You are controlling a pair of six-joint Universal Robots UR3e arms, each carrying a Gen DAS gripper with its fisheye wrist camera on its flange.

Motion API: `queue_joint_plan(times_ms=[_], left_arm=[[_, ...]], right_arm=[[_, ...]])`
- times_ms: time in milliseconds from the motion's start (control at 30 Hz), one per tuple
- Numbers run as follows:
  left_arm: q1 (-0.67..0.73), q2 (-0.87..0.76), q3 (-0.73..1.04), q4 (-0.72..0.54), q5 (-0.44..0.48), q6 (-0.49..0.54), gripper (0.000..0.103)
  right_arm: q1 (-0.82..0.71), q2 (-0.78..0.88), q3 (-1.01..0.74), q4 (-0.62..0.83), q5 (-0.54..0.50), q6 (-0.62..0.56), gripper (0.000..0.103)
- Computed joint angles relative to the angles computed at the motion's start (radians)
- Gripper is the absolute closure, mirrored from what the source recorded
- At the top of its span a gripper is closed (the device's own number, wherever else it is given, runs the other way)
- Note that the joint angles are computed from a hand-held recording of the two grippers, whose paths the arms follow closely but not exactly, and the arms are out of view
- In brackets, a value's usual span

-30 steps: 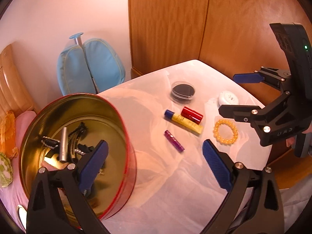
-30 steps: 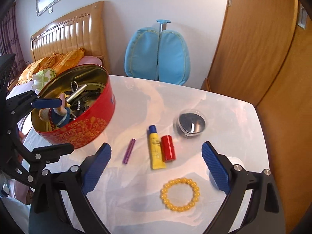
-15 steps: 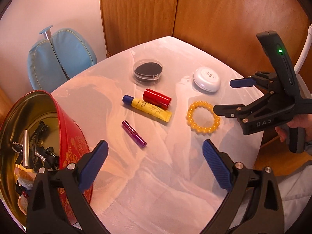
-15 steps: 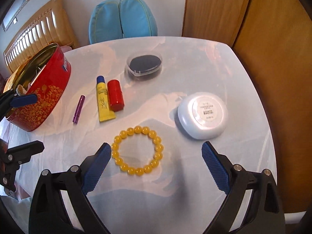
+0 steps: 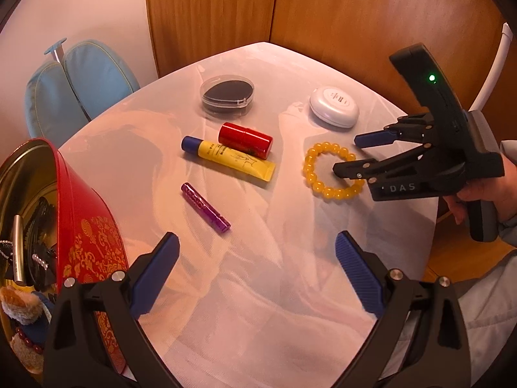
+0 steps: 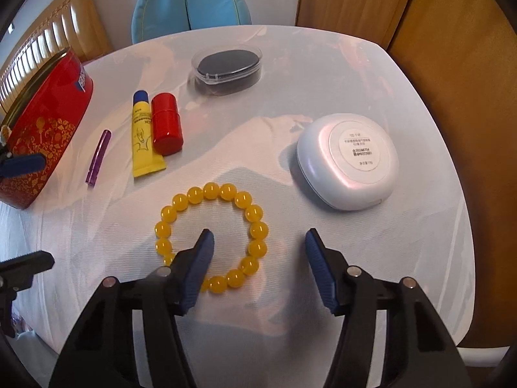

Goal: Organize jewelry
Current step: 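Move the right gripper to the yellow bead bracelet and grasp it, then carry the yellow bracelet into the red tin and open the right gripper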

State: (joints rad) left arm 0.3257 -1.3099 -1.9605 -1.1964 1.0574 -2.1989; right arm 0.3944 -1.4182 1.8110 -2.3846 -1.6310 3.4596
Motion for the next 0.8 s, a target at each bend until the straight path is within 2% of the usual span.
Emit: queue_joint_plan(times_ms=[33, 67, 100, 133, 200, 333, 467, 633, 800], left_arm=[[0.001, -0.002, -0.001, -0.004, 0.002, 0.001, 0.009], [0.003, -0.002, -0.003, -0.007, 0.002, 0.004, 0.009], [0.006, -0.001, -0.004, -0.012, 0.000, 0.009, 0.009], [0.005, -0.002, -0.003, -0.012, 0.000, 0.011, 0.009], [0.003, -0.005, 0.006, -0.014, 0.001, 0.009, 0.009], [-0.002, -0.002, 0.037, -0.018, -0.018, 0.003, 0.009], [0.033, 0.024, 0.090, -0.060, -0.058, 0.012, 0.009], [0.176, 0.077, 0.166, -0.132, -0.128, 0.036, 0.009], [0.386, 0.099, 0.224, -0.201, -0.173, 0.076, 0.009]], right_arm=[[-0.003, -0.005, 0.012, -0.011, 0.008, 0.007, 0.044], [-0.002, -0.010, 0.018, -0.019, 0.009, 0.004, 0.056], [-0.002, -0.016, 0.025, -0.029, 0.014, -0.003, 0.085], [-0.007, -0.023, 0.033, -0.034, 0.033, -0.009, 0.090], [-0.018, -0.037, 0.044, -0.036, 0.077, -0.012, 0.091], [0.006, -0.071, 0.018, -0.052, 0.049, -0.006, 0.091], [0.026, -0.073, -0.104, -0.030, 0.033, -0.035, 0.091], [0.081, 0.023, -0.355, -0.008, 0.031, -0.084, 0.091], [0.145, 0.215, -0.700, 0.066, 0.064, -0.132, 0.091]])
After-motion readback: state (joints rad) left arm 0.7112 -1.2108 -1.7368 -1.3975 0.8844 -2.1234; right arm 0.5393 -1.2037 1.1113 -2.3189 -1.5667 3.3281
